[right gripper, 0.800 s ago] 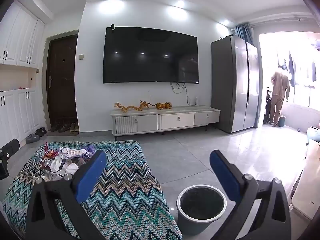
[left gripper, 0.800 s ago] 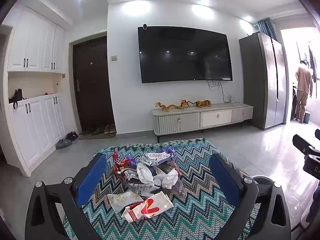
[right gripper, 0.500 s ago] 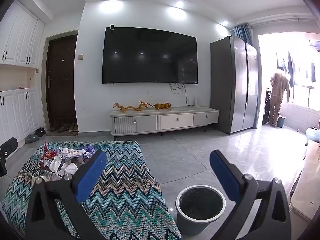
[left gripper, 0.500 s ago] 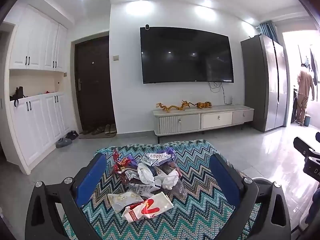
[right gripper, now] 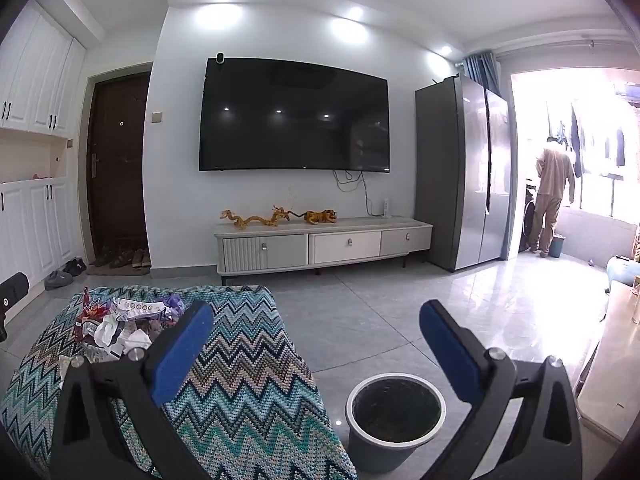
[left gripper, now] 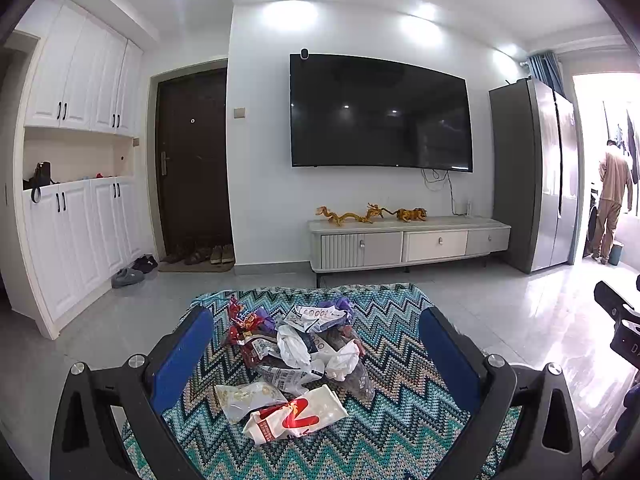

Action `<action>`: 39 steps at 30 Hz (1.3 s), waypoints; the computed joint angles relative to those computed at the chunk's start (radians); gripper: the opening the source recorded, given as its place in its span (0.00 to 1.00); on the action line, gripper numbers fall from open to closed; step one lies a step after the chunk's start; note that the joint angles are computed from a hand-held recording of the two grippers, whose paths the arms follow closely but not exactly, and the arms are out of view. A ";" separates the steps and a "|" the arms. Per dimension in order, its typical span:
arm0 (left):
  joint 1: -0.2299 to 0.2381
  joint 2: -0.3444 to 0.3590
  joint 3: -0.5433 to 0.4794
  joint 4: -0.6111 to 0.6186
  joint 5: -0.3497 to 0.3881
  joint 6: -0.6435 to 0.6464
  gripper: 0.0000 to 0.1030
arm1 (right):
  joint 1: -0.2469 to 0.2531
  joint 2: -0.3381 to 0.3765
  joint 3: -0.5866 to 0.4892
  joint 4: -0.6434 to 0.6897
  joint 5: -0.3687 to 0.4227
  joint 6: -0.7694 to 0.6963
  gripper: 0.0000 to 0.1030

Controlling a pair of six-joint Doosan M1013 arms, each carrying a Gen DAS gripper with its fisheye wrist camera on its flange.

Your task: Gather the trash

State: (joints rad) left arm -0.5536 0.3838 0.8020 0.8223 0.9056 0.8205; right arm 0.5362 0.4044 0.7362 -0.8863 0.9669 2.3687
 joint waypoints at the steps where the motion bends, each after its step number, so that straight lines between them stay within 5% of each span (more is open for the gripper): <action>1: 0.000 0.000 0.000 0.006 0.001 -0.004 1.00 | 0.000 0.000 0.000 -0.006 0.001 0.003 1.00; 39: 0.006 0.005 0.003 0.016 0.016 -0.023 1.00 | 0.018 0.002 0.011 -0.123 0.002 0.046 1.00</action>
State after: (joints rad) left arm -0.5472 0.3889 0.8051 0.8380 0.9214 0.7970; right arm 0.5545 0.4059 0.7469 -1.0091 0.9686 2.4144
